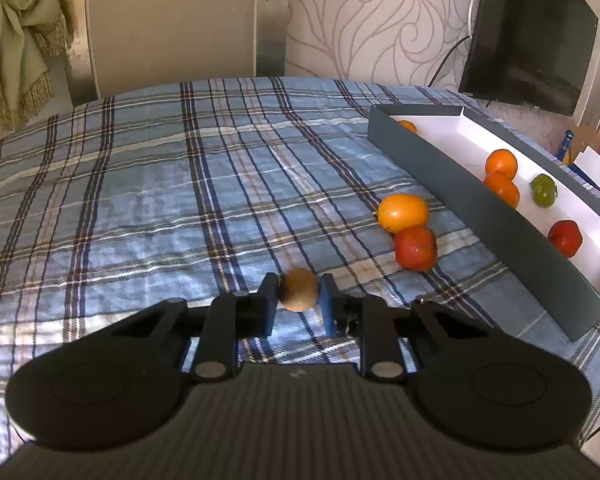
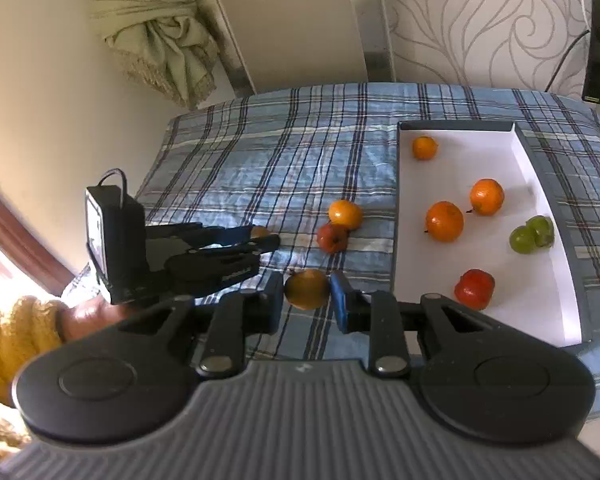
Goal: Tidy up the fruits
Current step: 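Close left gripper on another small tan fruit while right gripper holds its fruit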
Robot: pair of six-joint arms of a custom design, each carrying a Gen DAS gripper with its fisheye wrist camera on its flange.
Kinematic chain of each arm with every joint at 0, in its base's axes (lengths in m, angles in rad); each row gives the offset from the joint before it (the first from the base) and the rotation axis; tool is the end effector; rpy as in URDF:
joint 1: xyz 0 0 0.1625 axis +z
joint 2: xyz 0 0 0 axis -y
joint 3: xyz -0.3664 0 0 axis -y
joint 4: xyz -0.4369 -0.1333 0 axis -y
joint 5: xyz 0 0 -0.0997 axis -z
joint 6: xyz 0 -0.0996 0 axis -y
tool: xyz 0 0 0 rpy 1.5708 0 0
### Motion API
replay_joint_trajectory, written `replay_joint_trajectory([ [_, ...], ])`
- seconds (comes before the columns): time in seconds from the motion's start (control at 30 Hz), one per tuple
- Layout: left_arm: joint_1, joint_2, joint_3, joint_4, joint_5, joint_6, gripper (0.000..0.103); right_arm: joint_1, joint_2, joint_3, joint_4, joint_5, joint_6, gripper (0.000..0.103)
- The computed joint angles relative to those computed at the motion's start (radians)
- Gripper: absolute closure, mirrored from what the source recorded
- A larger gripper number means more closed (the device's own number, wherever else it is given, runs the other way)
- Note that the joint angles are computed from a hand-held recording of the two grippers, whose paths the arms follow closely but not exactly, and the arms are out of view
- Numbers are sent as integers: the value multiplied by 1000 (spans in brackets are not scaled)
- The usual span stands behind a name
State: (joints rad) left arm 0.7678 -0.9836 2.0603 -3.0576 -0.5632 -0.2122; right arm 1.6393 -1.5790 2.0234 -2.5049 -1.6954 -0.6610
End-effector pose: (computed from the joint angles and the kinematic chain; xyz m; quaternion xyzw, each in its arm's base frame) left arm -0.2251 -0.5196 0.0739 0.1556 0.8489 -0.3856 0.3264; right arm 0.1566 -0.5164 0.3007 0.3313 -0.9100 0.2138 0.1284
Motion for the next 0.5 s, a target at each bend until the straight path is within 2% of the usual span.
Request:
replay_joint_trajectory([
  [0.5, -83, -60, 37, 109, 82, -72, 77, -40, -11, 0, 0, 92, 2, 74],
])
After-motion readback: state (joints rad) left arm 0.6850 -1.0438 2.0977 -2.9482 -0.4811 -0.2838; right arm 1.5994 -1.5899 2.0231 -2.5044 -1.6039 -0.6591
